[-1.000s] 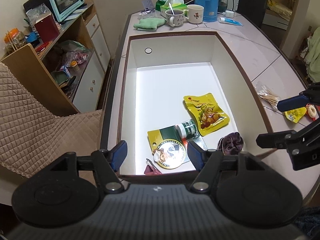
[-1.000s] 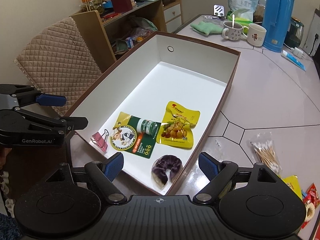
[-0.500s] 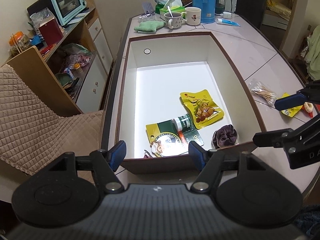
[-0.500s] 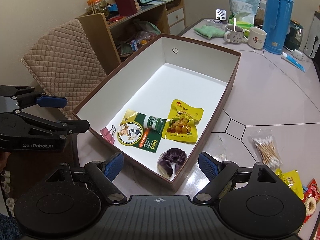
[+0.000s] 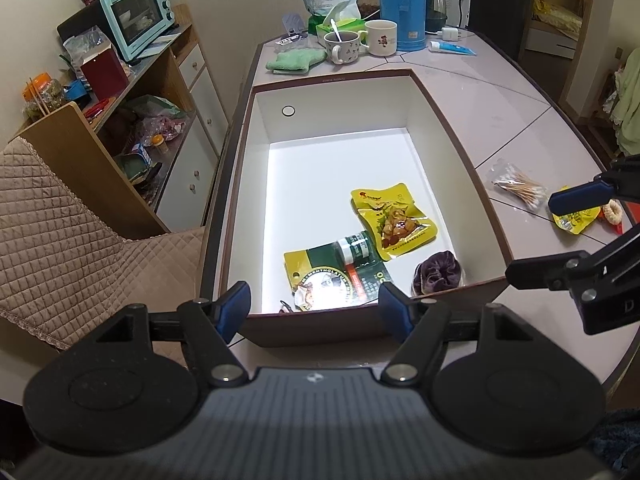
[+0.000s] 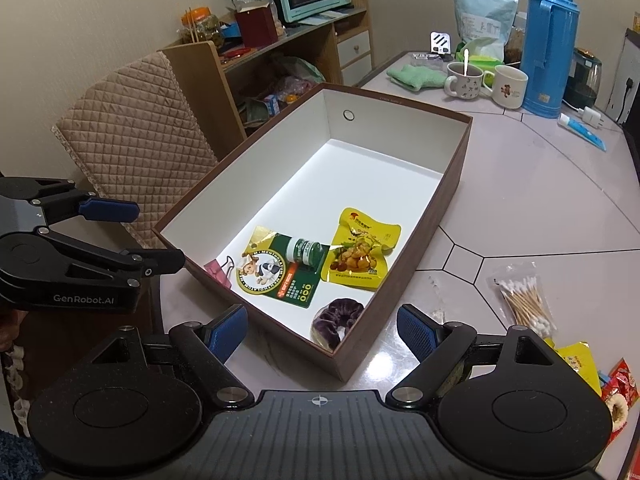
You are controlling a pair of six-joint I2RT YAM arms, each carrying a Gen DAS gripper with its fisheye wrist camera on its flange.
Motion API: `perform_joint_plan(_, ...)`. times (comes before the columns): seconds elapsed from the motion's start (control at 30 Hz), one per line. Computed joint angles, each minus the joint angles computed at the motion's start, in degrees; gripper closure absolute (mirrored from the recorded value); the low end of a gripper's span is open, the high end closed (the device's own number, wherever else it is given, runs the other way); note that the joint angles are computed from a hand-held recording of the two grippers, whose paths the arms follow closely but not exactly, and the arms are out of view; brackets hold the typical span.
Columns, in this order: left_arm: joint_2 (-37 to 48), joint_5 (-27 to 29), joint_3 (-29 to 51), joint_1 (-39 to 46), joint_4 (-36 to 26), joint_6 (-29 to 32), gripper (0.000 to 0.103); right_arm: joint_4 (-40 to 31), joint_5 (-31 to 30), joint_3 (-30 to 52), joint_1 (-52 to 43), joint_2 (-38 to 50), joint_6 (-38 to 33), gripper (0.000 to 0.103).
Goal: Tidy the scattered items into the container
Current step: 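Withdraw both tools from the box toward the remaining snacks, then grasp the yellow candy packet with the left tool while the right tool grasps the white ring snack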
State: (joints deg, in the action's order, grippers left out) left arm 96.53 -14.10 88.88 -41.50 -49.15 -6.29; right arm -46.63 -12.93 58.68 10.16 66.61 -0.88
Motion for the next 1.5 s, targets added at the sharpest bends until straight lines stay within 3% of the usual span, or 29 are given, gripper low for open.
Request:
perform_joint_plan(0.33, 2.59, -0.92, 3.21, -4.57, -0.47, -1.74, 0.033, -2.43, -4.46, -2.19, -9.99, -5.75, -3.88, 0.018)
perform_joint_plan(0.63, 10.62, 0.96, 11.69, -11.15, 0.07, -1.99, 0.03, -10.55, -12.53, -2.56, -34.5, -8.56, -16.63, 0.018)
perform_joint_plan(0.83, 18.09, 2.13, 20.32, -15.44, -0.78, -1.82, 0.03, -16.98, -17.56, 0.7, -54.01, -4.98, -29.24, 0.018)
perform_joint_plan(1.03, 24.98, 2.72, 28.21, -18.87, -1.27, -1.15, 0.03, -21.12, -19.77, 4.48, -67.23, 0.26, -38.85, 0.018)
perform_joint_plan(1.3, 31.61, 2.64, 33.31, -22.92, 1.42, 3.43, 0.03, -23.19, -21.29, 7.87, -78.14, 6.74, -47.39, 0.018)
perform_joint_plan(1.5, 38.27, 2.18, 38.71, -25.4, 3.48, 10.37, 0.03, -20.09, -20.44, 9.22, -80.05, 11.72, -47.57, 0.018)
